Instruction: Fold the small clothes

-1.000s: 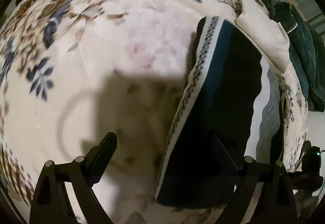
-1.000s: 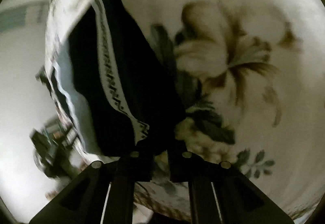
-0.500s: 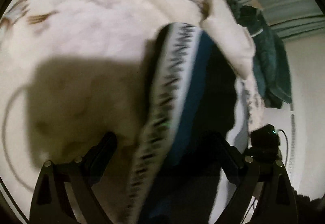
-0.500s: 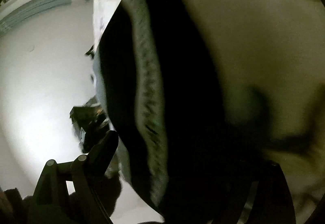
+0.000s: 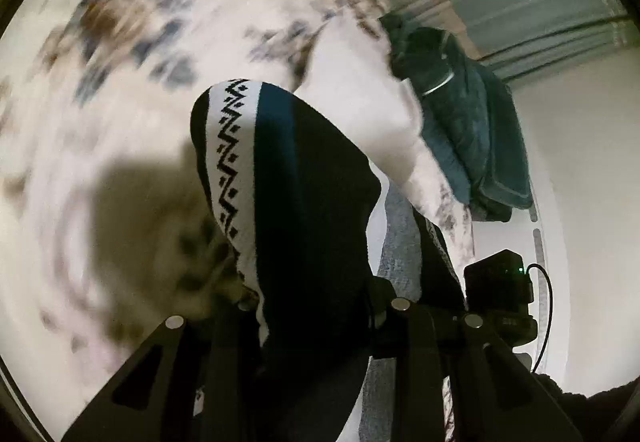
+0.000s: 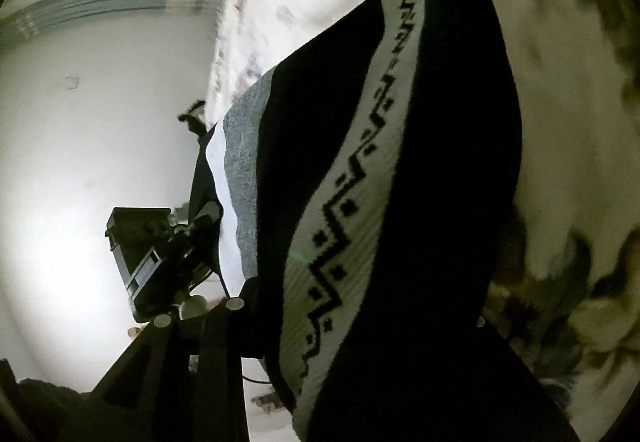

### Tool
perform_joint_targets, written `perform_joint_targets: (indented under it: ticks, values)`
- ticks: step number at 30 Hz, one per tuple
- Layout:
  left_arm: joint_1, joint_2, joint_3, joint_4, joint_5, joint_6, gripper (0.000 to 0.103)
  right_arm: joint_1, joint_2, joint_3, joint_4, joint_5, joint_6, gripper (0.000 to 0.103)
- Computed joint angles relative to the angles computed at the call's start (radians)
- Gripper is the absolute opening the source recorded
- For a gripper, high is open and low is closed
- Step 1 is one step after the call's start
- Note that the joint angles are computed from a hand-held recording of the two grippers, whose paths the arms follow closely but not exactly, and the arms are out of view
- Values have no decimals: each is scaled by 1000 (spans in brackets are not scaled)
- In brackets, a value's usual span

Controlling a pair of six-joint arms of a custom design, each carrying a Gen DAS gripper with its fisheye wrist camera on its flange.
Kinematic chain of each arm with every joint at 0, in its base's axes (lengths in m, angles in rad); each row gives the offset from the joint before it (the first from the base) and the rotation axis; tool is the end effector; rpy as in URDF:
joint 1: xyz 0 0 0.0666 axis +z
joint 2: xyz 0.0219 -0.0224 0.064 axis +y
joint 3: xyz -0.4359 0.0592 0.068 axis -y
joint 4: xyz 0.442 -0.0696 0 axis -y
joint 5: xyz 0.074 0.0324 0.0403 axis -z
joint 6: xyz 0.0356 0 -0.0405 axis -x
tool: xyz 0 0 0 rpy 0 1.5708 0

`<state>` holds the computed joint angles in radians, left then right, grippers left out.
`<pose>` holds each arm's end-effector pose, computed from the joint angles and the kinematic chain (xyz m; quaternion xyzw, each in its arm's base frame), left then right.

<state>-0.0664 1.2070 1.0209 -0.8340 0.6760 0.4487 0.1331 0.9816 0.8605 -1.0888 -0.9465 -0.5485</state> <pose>0.4154 -0.0503 0.3936 -0.0840 0.9085 -0.3739 0.1668 0.3018 0.0691 0.3886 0.1005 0.8737 0.4760 0.0007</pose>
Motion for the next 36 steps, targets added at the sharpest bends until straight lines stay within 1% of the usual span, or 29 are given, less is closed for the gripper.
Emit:
perform_joint_targets:
  ticks: [3,5,6,8,9,13,14,15,16,17,18,19,20,21,22,23,24,25,26,27,28,29,30,31,33,34,36]
  values:
    - [-21,107,140,-9,-2,-18,25,-61,60,109,-51,7,64,36]
    - [-31,190,240,-15,-4,-32,25,-86,119,193,-52,26,72,36]
    - [-37,242,300,-15,-6,-38,25,-108,152,231,-66,30,99,36]
    - [-44,334,399,-9,-3,-48,25,-138,226,309,-57,46,120,36]
    - [-47,383,451,-8,-4,-48,25,-136,262,350,-41,59,111,36]
    - [-62,598,672,-20,-6,-52,25,-178,431,493,-33,105,169,36]
    - [-65,629,702,-27,-10,-59,26,-193,473,524,-40,114,191,36]
    - [-72,690,765,-54,-22,-79,26,-206,513,552,-45,129,209,36]
    - [-76,719,792,-71,-30,-94,26,-220,546,574,-55,140,231,36]
    - [-82,761,838,-106,-45,-114,27,-242,587,610,-82,146,265,36]
    - [-89,810,893,-156,-69,-136,30,-246,614,623,-90,160,279,36]
    - [-92,853,939,-201,-81,-149,33,-254,643,635,-106,171,304,38]
    - [-92,878,962,-226,-84,-151,42,-262,657,640,-116,173,310,42]
    - [-91,888,971,-241,-94,-147,51,-279,670,646,-137,173,327,45]
    - [-91,883,966,-248,-110,-147,69,-280,668,639,-141,182,328,51]
    - [-88,868,946,-237,-125,-152,73,-282,661,629,-144,198,344,54]
    - [-86,844,916,-221,-145,-169,74,-290,638,615,-161,223,388,55]
    - [-87,824,895,-219,-175,-185,83,-299,624,607,-172,253,424,60]
    - [-88,804,874,-223,-217,-198,92,-289,621,605,-163,313,443,67]
    - [-89,776,839,-211,-259,-205,93,-304,570,566,-178,372,487,70]
    - [-91,742,793,-186,-282,-205,93,-308,527,533,-171,436,515,71]
    - [-93,727,774,-183,-303,-209,93,-291,517,531,-168,476,510,71]
    - [-100,697,738,-170,-350,-217,93,-292,487,504,-167,527,525,71]
    - [-110,665,695,-150,-399,-224,93,-289,474,498,-166,560,521,71]
    - [-128,628,644,-138,-476,-233,93,-290,439,456,-164,639,506,71]
    - [-137,615,620,-132,-501,-234,94,-298,422,436,-164,671,500,71]
    - [-159,591,578,-133,-558,-231,95,-274,422,423,-151,711,450,71]
